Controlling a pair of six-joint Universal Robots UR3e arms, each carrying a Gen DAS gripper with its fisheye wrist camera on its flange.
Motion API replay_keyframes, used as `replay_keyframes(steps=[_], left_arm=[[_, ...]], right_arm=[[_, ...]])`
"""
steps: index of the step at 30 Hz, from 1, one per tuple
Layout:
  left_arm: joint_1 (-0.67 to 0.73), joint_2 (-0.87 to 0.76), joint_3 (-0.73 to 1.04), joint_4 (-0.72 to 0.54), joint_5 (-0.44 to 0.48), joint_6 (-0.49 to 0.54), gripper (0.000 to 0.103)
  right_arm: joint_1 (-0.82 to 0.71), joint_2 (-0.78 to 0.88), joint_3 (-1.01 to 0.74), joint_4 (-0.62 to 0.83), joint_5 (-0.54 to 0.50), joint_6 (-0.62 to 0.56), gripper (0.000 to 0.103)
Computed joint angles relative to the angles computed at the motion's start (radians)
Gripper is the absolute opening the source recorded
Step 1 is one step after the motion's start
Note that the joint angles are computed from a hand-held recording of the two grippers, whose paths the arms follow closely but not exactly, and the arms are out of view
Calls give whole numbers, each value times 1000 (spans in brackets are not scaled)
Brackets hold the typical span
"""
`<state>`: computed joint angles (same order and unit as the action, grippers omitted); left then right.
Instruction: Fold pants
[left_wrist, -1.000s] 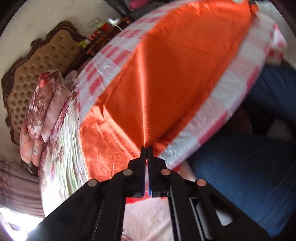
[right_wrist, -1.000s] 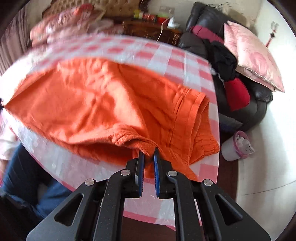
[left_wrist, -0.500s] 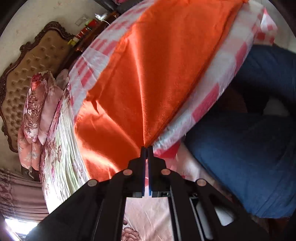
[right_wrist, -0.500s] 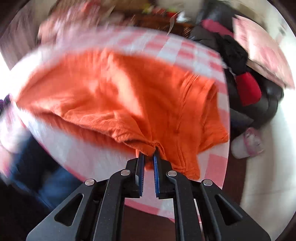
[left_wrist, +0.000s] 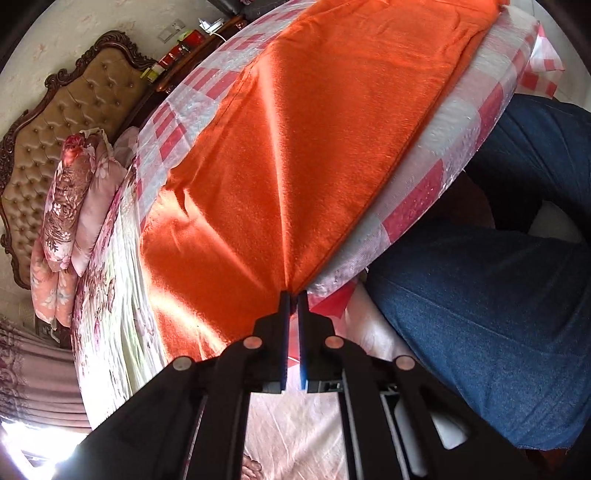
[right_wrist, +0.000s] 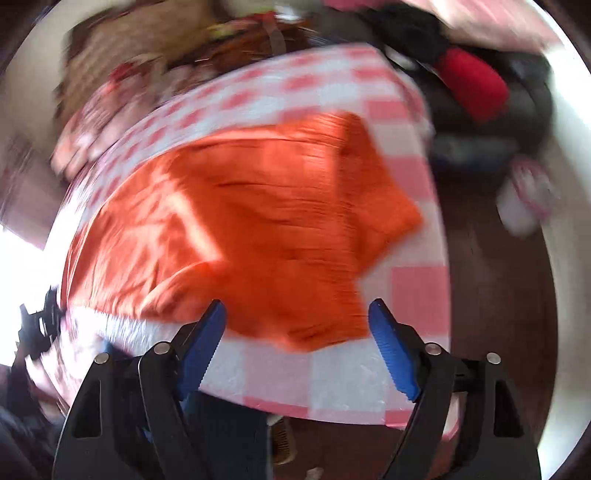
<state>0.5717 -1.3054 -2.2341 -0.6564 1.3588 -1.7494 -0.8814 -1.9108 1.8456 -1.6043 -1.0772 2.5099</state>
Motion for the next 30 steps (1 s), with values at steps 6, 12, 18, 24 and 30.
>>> replay_keyframes(steps=[6, 12, 18, 24, 30], left_arm=[[4, 12, -12, -3, -3, 7, 10], [12, 17, -19, 4, -13, 2, 10], [-17, 18, -25, 23, 36, 4, 11], [-31, -11, -61, 81, 92, -1, 11], [-5, -37, -34, 58, 106, -14, 11]], right_arm=[[-85, 65, 16, 113, 38, 130, 75], [-69, 117, 20, 61, 95, 264, 18], [134, 121, -199, -315, 115, 353, 14], [224, 303, -153, -570, -153, 290, 14], [134, 297, -11, -553, -130, 250, 14]])
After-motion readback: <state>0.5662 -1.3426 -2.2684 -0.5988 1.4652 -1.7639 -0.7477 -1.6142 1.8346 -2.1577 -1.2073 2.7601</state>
